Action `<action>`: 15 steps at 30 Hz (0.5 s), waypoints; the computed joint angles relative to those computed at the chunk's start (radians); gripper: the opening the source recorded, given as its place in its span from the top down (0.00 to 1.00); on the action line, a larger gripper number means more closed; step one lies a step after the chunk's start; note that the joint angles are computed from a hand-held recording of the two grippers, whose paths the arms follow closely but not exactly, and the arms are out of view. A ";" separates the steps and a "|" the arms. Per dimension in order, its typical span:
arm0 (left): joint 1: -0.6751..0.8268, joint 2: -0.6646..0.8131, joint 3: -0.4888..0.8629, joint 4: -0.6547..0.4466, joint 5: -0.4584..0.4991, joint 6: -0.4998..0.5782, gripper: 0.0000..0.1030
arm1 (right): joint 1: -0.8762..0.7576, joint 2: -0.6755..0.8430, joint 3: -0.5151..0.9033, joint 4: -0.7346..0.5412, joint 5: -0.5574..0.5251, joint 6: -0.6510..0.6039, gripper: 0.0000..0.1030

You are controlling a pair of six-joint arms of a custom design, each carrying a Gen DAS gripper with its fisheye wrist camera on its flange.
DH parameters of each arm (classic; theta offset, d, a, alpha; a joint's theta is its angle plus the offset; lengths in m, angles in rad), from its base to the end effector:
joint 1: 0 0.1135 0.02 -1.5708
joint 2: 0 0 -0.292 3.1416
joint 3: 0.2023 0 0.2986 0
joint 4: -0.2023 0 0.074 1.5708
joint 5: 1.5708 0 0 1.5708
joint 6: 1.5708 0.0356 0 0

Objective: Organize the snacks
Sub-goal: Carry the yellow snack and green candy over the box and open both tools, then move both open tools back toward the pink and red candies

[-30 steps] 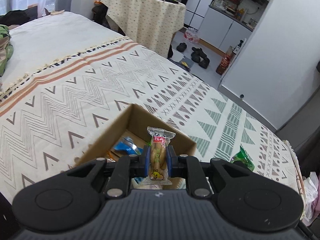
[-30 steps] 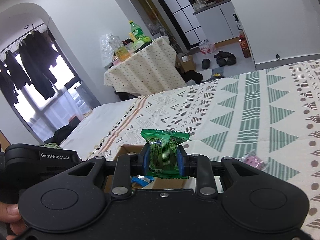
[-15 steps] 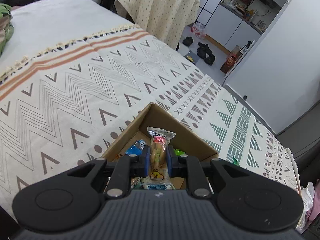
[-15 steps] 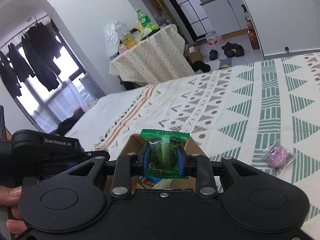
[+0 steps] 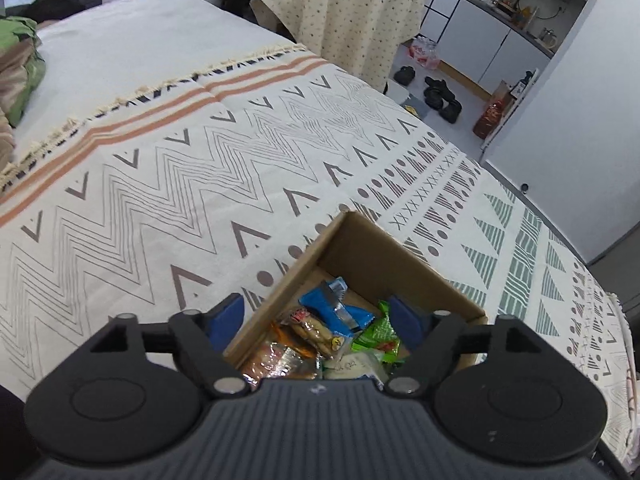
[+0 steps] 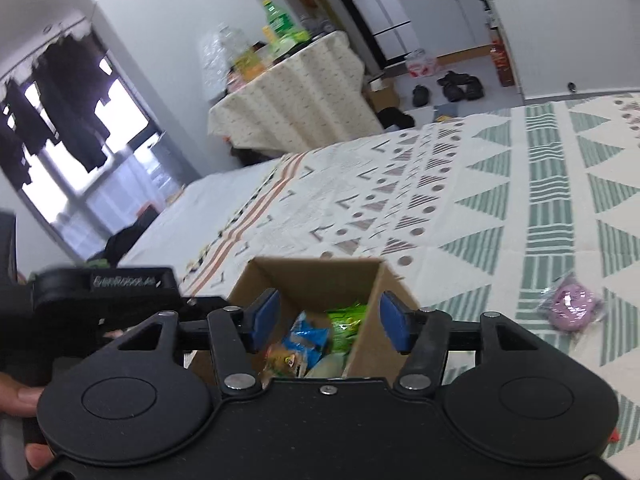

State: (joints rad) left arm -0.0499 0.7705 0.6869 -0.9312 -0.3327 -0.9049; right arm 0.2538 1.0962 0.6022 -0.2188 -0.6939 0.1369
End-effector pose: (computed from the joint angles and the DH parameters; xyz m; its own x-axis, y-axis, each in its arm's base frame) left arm 0.1642 0.0034 0.2608 -0.4258 -0.7229 -0.5442 -0.7443 0.6218 -0.2437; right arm 0.2355 0.0846 0.2211 -0.7173 -0.0777 -0.6924 -0.5688 0.6392 0.5176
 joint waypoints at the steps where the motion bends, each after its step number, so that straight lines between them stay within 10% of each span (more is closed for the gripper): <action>1: -0.009 0.002 0.003 -0.003 -0.006 -0.005 0.22 | -0.015 0.004 0.003 -0.009 -0.002 -0.007 0.45; 15: -0.249 0.053 0.079 -0.089 -0.107 -0.161 0.14 | -0.218 0.040 0.071 -0.192 -0.044 -0.125 0.40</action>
